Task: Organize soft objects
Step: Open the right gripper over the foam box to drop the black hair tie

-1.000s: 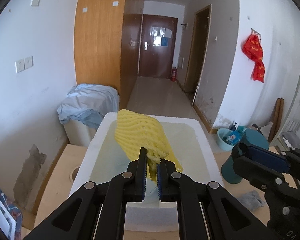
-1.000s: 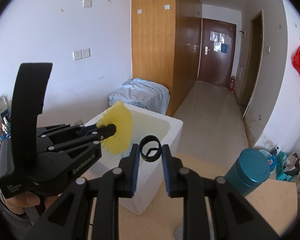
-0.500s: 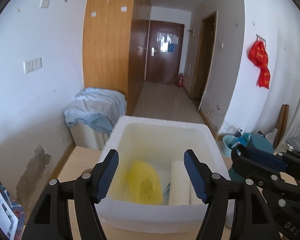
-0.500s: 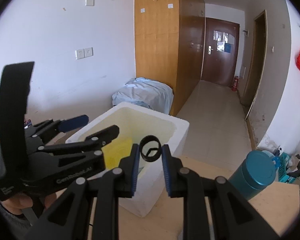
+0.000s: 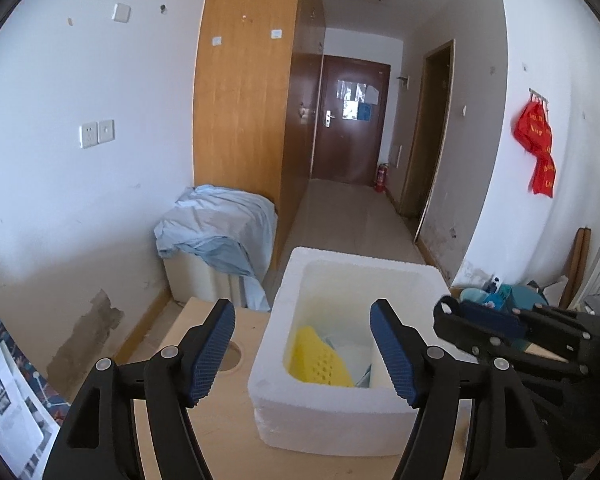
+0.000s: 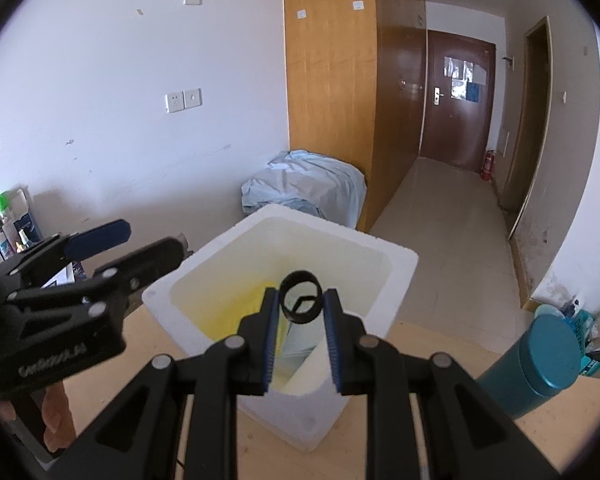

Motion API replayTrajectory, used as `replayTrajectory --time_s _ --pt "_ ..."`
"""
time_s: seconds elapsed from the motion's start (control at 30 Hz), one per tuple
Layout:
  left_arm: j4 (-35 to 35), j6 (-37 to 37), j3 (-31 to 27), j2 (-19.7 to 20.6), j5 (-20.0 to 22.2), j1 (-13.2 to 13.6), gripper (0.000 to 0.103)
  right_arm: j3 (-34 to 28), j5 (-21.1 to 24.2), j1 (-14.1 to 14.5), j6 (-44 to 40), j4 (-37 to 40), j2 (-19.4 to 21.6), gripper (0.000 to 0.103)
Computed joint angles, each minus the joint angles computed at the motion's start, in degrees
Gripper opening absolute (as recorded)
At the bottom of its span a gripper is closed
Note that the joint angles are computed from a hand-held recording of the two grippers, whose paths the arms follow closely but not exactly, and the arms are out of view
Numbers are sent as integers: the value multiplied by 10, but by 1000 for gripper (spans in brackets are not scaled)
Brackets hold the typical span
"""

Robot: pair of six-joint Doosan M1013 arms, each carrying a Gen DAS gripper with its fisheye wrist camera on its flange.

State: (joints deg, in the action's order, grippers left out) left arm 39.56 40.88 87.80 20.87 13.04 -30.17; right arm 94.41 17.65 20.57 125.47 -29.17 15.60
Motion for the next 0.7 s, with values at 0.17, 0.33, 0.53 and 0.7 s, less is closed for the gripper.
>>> replayTrajectory --time_s 0.17,0.33,0.53,0.7 --pt "-12 5 3 0 2 4 71 0 -4 -1 21 -19 3 26" --pt "-9 4 6 -2 4 3 71 0 -7 -3 -1 5 4 30" --pt "-1 -2 10 -5 3 2 71 9 -10 1 59 -54 -2 50" --pt "1 -6 14 -8 6 1 71 12 -12 2 57 -50 -6 50"
